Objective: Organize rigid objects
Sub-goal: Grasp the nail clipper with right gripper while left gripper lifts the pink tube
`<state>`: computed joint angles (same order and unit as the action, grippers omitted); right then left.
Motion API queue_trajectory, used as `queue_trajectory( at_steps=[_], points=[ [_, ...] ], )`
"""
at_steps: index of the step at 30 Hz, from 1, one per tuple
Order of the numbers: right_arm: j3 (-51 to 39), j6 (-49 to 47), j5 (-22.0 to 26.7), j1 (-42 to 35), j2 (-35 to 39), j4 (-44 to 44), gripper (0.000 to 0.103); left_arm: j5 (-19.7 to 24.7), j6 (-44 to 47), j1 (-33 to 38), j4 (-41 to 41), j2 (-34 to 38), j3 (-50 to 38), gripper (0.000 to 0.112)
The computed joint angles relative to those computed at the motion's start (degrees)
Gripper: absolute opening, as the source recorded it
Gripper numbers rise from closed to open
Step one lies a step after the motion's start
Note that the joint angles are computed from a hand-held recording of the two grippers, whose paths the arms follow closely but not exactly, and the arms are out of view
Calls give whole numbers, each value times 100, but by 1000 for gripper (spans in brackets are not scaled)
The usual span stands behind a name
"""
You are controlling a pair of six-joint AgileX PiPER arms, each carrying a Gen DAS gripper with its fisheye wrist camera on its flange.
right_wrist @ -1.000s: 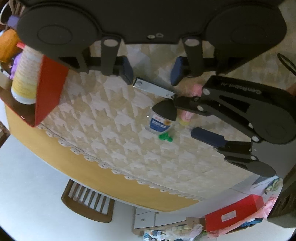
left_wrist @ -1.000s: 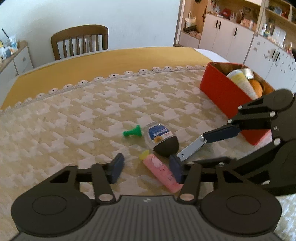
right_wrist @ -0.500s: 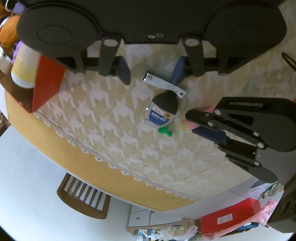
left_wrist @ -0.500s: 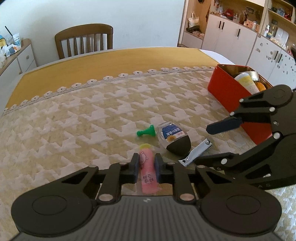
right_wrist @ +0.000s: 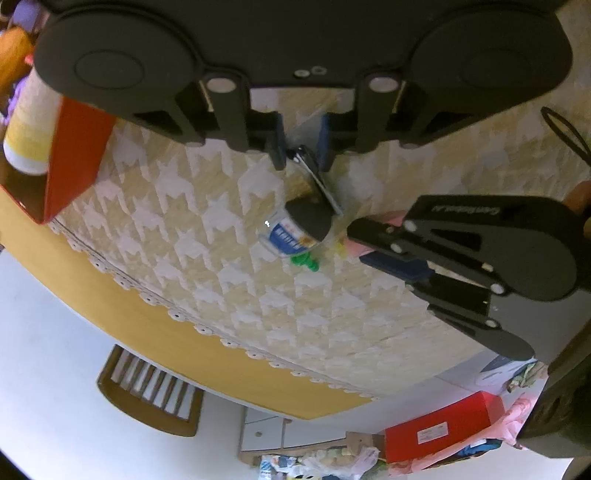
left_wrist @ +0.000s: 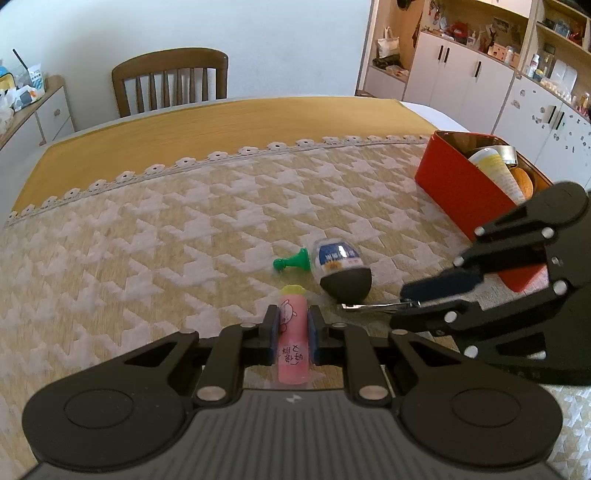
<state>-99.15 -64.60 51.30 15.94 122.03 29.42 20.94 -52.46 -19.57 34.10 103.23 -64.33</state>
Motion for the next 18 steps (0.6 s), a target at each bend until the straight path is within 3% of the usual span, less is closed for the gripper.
queue_trajectory(
  at_steps=[6,18],
  points=[
    [1134,635,-726,-82,-638,260,13,-33,314,47,-517,-95,60,15],
    [2261,1632,-1363,-407,-1702,476,12,58,616,-154,-1290,-422,138,15]
  ],
)
